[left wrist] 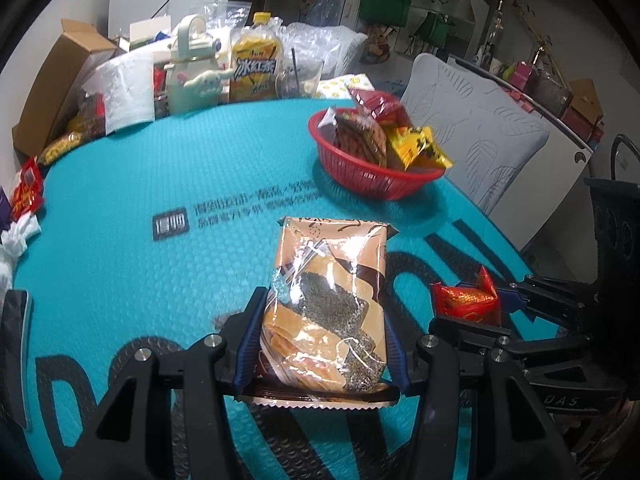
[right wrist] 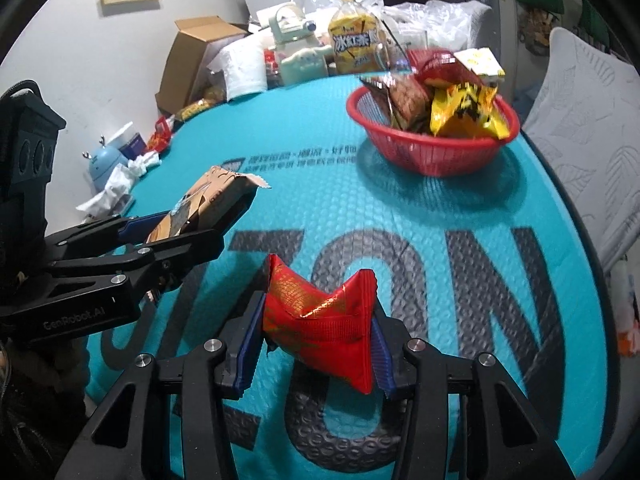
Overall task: Organize snacks
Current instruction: 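Carry the wafer packet with the left tool while the right tool carries the red packet to the basket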
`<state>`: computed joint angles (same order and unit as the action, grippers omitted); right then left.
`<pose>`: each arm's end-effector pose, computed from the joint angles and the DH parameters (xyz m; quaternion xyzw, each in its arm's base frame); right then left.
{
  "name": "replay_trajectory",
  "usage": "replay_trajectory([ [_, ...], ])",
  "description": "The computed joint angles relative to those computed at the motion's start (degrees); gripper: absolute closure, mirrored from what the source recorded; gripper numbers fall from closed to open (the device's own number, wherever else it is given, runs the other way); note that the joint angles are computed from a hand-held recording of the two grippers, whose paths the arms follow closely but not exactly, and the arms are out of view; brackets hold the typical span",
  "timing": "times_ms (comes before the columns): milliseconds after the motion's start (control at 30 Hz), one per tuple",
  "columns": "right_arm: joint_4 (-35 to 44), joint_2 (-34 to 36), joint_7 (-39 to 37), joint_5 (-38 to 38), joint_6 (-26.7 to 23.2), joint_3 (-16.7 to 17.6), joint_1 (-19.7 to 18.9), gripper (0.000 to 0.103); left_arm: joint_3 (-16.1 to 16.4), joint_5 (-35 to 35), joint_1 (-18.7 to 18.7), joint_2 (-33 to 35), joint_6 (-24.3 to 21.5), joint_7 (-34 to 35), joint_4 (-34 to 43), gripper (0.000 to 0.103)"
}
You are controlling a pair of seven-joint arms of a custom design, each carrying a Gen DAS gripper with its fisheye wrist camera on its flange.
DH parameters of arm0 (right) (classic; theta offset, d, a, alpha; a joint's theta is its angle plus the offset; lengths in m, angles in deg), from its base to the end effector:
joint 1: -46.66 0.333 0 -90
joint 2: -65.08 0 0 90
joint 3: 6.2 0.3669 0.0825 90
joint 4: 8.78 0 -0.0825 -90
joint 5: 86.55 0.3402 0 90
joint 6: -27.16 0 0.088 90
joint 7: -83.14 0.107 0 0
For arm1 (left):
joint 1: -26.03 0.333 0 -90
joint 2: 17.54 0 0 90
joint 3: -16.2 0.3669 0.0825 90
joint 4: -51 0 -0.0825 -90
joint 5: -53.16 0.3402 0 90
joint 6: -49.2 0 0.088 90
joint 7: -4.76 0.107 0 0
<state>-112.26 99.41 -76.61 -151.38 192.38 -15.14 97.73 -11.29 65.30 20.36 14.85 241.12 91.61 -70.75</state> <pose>0.4477 0.4978 0.3153 -0.6328 0.6935 -0.1523 0.3089 0.5314 -0.3256 0.3353 -0.4380 0.8189 -0.3614 0.0833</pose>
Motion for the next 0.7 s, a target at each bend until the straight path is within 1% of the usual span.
replay_trajectory([
  [167,-0.40,-1.28,0.07,-1.21,-0.88,-0.39,-0.05,0.057,-1.12,0.83,0.54,-0.09,0.22,0.35,1.27,0.052],
  [267,-1.03,-2.54,1.14,-3.18,-2.02,-0.32,-0.30,0.057,-0.92,1.21,-0.05,-0.24,0.46,0.74,2.16,0.052],
  [400,-1.77,-4.38,2.28,-5.79,-5.11,1.01,-1.46,0.057,-1.64,1.72,-0.06,0.09,0.15,1.24,3.95,0.052],
  [467,-2.13,-5.24,3.18,-7.59,-6.24,1.72,-2.24,0.057,-1.51,1.76,-0.55,0.26,0.12,1.57,4.92,0.052],
  [700,-2.88,-7.60,3.52,-11.60,-10.37,4.95,-6.01,0.057,-1.90,1.72,-2.08,2.03,-1.54,3.52,10.19,0.052],
])
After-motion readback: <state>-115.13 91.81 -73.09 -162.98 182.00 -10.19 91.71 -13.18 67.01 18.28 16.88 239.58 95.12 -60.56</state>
